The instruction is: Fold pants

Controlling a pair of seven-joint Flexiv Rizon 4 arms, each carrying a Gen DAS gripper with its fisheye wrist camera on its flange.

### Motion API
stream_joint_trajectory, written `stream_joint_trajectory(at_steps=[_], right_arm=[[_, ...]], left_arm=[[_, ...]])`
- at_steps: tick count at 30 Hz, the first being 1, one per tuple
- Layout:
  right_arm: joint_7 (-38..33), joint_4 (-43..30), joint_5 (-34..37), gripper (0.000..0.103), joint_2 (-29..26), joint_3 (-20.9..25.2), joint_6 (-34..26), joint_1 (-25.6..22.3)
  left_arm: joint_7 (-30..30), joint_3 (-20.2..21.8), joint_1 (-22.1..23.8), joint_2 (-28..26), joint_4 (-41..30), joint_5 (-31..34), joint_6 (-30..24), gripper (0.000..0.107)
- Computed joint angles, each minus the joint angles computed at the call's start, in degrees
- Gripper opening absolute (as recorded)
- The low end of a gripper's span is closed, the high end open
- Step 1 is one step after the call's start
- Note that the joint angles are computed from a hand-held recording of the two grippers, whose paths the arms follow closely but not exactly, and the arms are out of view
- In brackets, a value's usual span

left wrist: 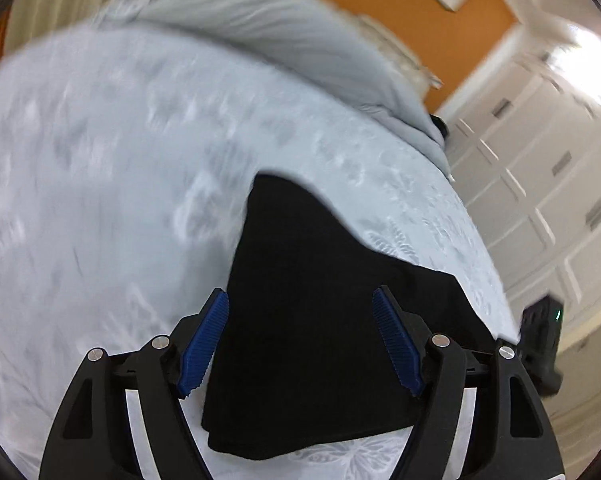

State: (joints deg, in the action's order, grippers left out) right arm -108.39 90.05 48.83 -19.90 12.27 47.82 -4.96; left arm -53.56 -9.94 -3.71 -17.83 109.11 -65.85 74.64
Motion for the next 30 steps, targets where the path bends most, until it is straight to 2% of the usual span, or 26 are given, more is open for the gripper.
stream_joint_trajectory(at_steps=[3, 4, 5, 6, 7, 8, 9, 10, 11, 12, 13, 14, 15, 16, 17, 19, 20, 21, 22, 23, 24, 25, 26, 27, 28, 30], right_arm=[[-0.96, -1.15, 0.85, 0.035, -1.16, 0.50, -0.39, 0.08], [-1.16, -1.48, 0.79, 0.035, -1.55, 0.57, 0.05, 0.35], [-1.44, -1.74, -0.04, 0.035, -2.00, 0.58, 0.76, 1.00], [-1.62, -1.90, -0.94, 0.034, -2.36, 0.63, 1.73, 1.67], [-1.64, -2.01, -1.42, 0.031, -2.50, 0.82, 2.18, 1.92], [-2.20, -1.97, -1.27, 0.020, -2.11, 1.35, 2.72, 1.93], [-3.08, -1.64, -0.11, 0.014, -1.35, 1.97, 3.10, 1.34], [-6.22, -1.39, 4.04, 0.014, 0.05, 1.15, 2.98, 1.48], [-8.92, -0.81, 6.48, 0.014, 1.63, 2.19, 3.75, 0.41], [-9.88, 0.17, 5.18, 0.014, 2.76, 2.39, 5.97, 0.93], [-7.16, 2.44, 0.15, 0.015, 3.40, 1.53, 10.75, 3.06], [-0.71, 5.48, -8.61, 0.021, 3.55, -1.18, 15.43, 6.78], [5.64, 7.66, -15.56, 0.023, 3.36, -3.55, 17.27, 8.90], [11.30, 8.50, -18.78, 0.023, 3.35, -5.23, 16.25, 9.42], [14.31, 7.93, -18.27, 0.024, 3.44, -5.79, 12.94, 8.33], [11.73, 6.31, -10.99, 0.055, 3.95, -2.98, 9.03, 3.46], [11.38, 7.19, -10.02, 0.091, 4.62, -2.40, 9.55, 2.50], [12.82, 8.81, -11.94, 0.098, 5.06, -2.54, 11.63, 3.15], [13.42, 9.68, -13.65, 0.098, 5.07, -2.60, 12.78, 3.63], [12.21, 8.68, -13.15, 0.095, 4.23, -2.14, 10.23, 3.22], [9.75, 6.60, -9.95, 0.072, 2.83, -0.83, 6.29, 1.67], [8.10, 4.74, -6.59, 0.057, 1.27, 0.13, 2.79, 0.39], [8.41, 4.10, -5.77, 0.055, 0.28, 0.09, 2.81, 0.71], [8.43, 4.58, -6.27, 0.039, 0.51, 0.04, 4.92, 1.70], [6.99, 4.57, -6.12, 0.032, 1.31, 0.51, 4.93, 1.62], [4.52, 5.31, -2.45, 0.024, 4.10, 1.32, 5.82, 0.45]], left_arm=[[-6.30, 2.20, -0.21, -2.17, -0.59, 7.45, -3.44, 0.074], [-9.89, 3.08, -0.18, -3.16, -1.10, 10.61, -4.74, 0.074], [-11.28, 2.26, 0.78, -4.02, -1.17, 10.07, -6.08, 0.074], [-10.66, 0.34, 2.42, -4.88, -1.23, 6.75, -7.67, 0.068], [-8.08, -1.77, 3.36, -5.18, -0.75, 1.69, -6.59, 0.056], [-5.89, -2.39, 3.39, -4.94, -0.63, -0.30, -6.00, 0.048], [-7.02, -1.50, 2.79, -4.34, -0.74, 1.04, -6.20, 0.042], [-5.70, -1.93, 2.88, -3.46, -0.32, -1.01, -6.13, 0.036], [-3.18, -2.47, 3.01, -2.14, 0.37, -4.33, -6.21, 0.035], [-1.24, -2.22, 2.76, -1.00, 0.91, -6.51, -6.58, 0.034], [0.22, -1.63, 2.55, -0.15, 1.42, -8.22, -7.05, 0.034], [-1.27, -0.26, 2.28, -0.31, 1.52, -6.42, -8.19, 0.035], [-3.31, 0.85, 2.06, -0.92, 1.35, -4.26, -9.43, 0.037], [-7.13, 2.22, 2.13, -2.19, 0.82, -0.20, -11.37, 0.041], [-8.49, 2.74, 1.87, -2.90, 0.60, 0.82, -11.39, 0.044], [-6.24, 1.42, 2.05, -1.54, 1.68, -2.03, -9.64, 0.050], [-5.28, 1.51, 1.65, -0.96, 1.85, -1.66, -8.78, 0.055], [-3.78, 1.37, 1.41, -0.90, 1.72, -1.84, -7.85, 0.070], [-3.62, 1.42, 0.91, -0.85, 1.82, -1.53, -6.65, 0.084], [-5.42, 1.74, 0.63, -1.24, 1.74, -0.35, -6.57, 0.086], [-7.26, 1.94, 0.91, -2.22, 0.92, 1.05, -7.90, 0.086], [-9.38, 1.88, 1.64, -3.30, 0.21, 2.58, -10.86, 0.084], [-9.78, 1.99, 1.59, -4.01, -0.19, 3.34, -10.09, 0.083], [-9.58, 1.84, 0.82, -4.11, 0.05, 4.18, -7.03, 0.066], [-11.14, 2.68, 0.30, -4.35, -0.77, 8.59, -7.01, 0.046], [-11.96, 1.36, 1.41, -2.56, -0.14, 7.69, -7.08, 0.033]])
